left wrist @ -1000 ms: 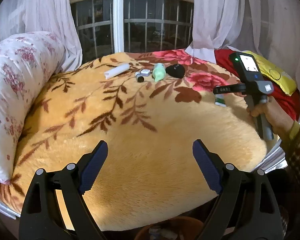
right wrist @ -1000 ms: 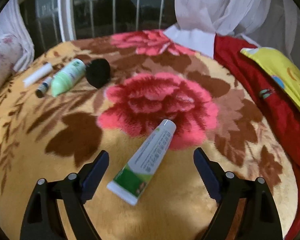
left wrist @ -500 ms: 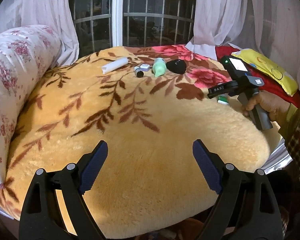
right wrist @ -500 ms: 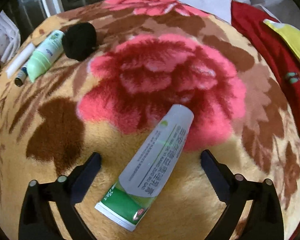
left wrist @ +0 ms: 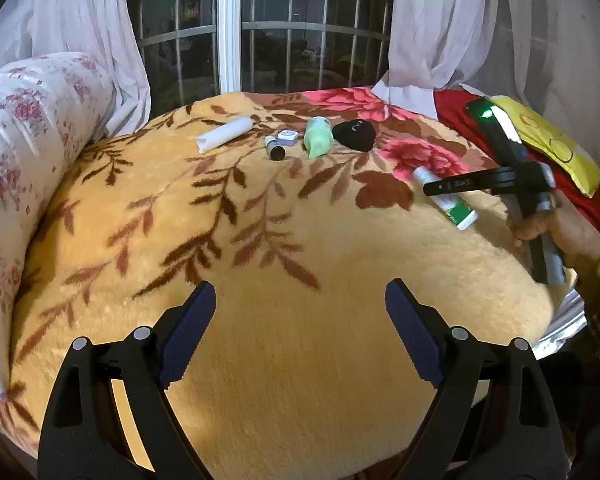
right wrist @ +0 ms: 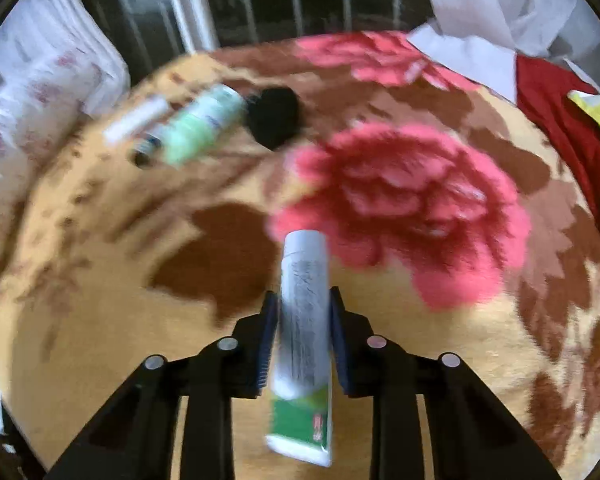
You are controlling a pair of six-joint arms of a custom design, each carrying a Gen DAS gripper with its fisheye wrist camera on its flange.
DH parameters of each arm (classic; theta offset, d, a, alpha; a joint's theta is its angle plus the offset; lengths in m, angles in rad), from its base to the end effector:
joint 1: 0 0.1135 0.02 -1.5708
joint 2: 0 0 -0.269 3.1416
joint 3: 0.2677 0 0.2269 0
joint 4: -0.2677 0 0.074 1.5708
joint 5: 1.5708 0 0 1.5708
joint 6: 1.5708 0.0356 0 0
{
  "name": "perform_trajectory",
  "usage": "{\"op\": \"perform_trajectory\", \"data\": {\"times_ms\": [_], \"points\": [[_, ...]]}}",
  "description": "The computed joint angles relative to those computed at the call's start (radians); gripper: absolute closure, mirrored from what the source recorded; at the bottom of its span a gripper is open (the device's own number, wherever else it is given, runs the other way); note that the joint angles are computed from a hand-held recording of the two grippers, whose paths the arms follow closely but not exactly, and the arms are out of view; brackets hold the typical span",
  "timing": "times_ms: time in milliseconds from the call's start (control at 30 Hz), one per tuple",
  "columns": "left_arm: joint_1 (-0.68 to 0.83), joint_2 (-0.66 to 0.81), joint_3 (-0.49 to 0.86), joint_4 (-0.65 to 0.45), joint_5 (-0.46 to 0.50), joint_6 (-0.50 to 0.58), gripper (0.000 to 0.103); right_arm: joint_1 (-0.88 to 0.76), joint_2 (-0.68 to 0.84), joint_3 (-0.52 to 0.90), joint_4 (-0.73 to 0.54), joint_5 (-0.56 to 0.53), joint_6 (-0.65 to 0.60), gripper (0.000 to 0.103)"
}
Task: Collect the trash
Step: 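Grasp the white-green ointment tube with the right gripper and lift it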
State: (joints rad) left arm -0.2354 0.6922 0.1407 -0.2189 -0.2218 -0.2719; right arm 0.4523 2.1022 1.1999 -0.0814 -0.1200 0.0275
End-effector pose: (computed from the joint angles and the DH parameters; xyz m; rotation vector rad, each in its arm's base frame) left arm 0.1076 -0.0178 0.1459 -0.1513 2.3127 0.0038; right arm 0.3576 0.1785 0.1199 -0.5894 2.5112 0.3357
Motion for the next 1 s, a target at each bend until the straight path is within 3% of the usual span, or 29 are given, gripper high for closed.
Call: {"op": "perform_trajectory", "data": {"times_ms": [133,233,333,367,400,433,533,700,1000], "points": [[0.086,0.14,0.033,0.112,0.035,0.063,0.018,0.037,-0.065,-0.061,0.05,-0.01,-0.012,0.077],[0.176,0.239,0.07,0.171,0.103,0.094,0.018,0.064,-0.037,-0.012,0.004,0.062,-0.029,0.077],[0.228,0.263,0.086,0.194,0.159,0.097,0.018,0.057,0.027,0.061,-0.058,0.083,-0.05,0.069],[0.227,0.262,0.087,0.2,0.157,0.094,0.018,0.054,0.022,0.056,-0.043,0.078,-0.053,0.06],[0.224,0.265,0.086,0.206,0.153,0.095,0.018,0.053,0.014,0.043,-0.027,0.088,-0.057,0.031],[0.215,0.274,0.084,0.217,0.142,0.094,0.018,0.057,0.003,0.021,0.007,0.123,-0.062,0.013],[0.192,0.314,0.085,0.24,0.129,0.096,0.018,0.057,0.008,0.021,0.019,0.195,-0.089,0.012],[0.19,0.356,0.074,0.285,0.153,0.081,0.018,0.036,0.084,0.122,-0.088,0.178,-0.093,0.017],[0.177,0.359,0.056,0.302,0.171,0.073,0.018,0.006,0.178,0.251,-0.228,0.099,-0.083,0.015]]}}
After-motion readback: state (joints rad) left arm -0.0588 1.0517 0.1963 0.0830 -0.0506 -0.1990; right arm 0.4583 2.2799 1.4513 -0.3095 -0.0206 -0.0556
